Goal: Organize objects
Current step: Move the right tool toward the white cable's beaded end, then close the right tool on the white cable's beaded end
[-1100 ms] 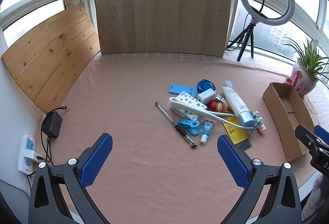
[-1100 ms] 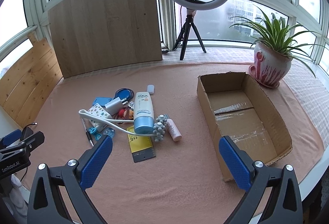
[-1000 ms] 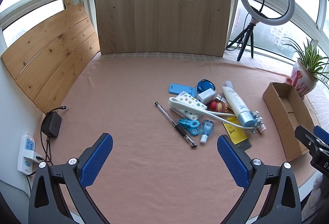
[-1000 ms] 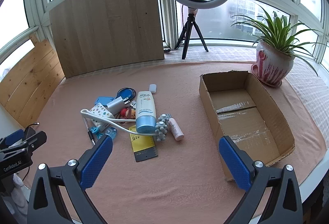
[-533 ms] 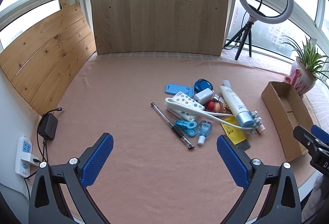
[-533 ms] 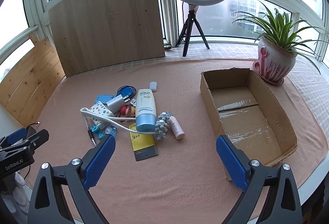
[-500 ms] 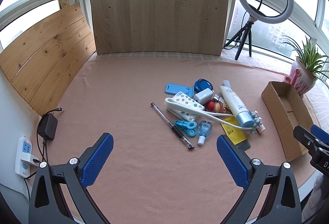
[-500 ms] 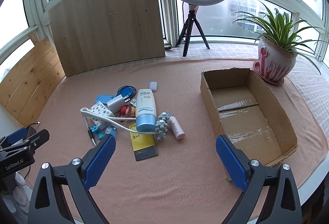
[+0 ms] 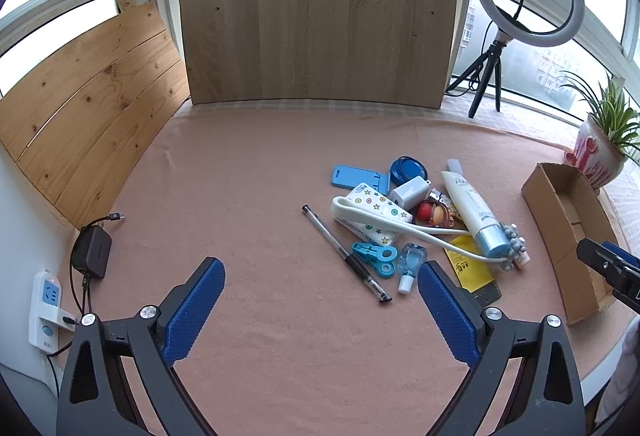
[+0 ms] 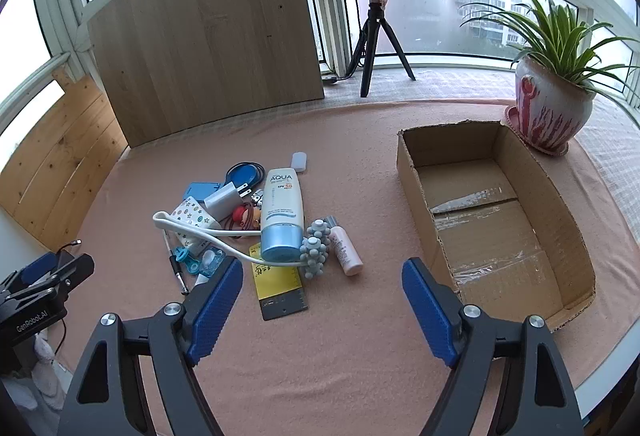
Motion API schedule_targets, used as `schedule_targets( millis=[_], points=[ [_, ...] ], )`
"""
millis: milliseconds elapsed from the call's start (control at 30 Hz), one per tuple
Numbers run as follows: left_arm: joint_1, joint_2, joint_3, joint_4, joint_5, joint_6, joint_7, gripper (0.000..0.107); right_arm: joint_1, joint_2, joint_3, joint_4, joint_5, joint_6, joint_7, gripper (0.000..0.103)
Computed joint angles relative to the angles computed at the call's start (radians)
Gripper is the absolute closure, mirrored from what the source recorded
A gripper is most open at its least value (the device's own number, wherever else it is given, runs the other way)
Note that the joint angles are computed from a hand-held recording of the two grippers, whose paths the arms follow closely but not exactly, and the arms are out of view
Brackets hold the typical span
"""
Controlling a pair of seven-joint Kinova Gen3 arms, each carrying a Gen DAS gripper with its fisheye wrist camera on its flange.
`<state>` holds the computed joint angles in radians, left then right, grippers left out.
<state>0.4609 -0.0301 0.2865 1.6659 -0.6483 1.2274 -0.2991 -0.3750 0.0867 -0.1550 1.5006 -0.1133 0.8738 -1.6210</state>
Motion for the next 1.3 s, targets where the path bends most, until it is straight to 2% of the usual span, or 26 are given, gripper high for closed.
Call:
schedule_targets(
  millis=[167, 233, 567, 700, 933, 1133, 1200, 1300],
  points=[
    [-0.009, 0.026, -0.017, -0.014, 0.004, -0.03, -0.027, 0.013, 0.016, 0.046, 0.005, -0.047, -0.032, 0.032, 0.037, 0.035],
    [-0.01, 0.038, -0.026, -0.021, 0.003, -0.048, -0.036, 0.014, 0.015, 0.064, 0.005, -0.068, -0.031, 0.043, 0.046, 0.041],
    [0.002, 0.151, -0.089, -0.109, 0.023, -0.128, -0.12, 0.025, 0.041, 0.215, 0.005, -0.239, -0.105, 0.162, 0.108, 0.053],
    [0.007, 0.205, -0.125, -0.156, 0.061, -0.143, -0.175, 0.03, 0.035, 0.3, 0.006, -0.346, -0.11, 0.249, 0.104, 0.061],
    [0.02, 0.234, -0.167, -0.177, 0.092, -0.16, -0.208, 0.03, -0.002, 0.449, 0.02, -0.535, -0.072, 0.404, 0.074, 0.073],
    [0.015, 0.235, -0.182, -0.169, 0.107, -0.163, -0.215, 0.03, -0.023, 0.531, 0.027, -0.685, -0.039, 0.528, 0.097, 0.077],
    [0.011, 0.23, -0.183, -0.16, 0.112, -0.168, -0.215, 0.03, -0.028, 0.547, 0.028, -0.718, -0.034, 0.568, 0.113, 0.079],
    [0.005, 0.223, -0.184, -0.147, 0.116, -0.174, -0.21, 0.03, -0.006, 0.532, 0.015, -0.679, -0.066, 0.576, 0.14, 0.08]
  ],
)
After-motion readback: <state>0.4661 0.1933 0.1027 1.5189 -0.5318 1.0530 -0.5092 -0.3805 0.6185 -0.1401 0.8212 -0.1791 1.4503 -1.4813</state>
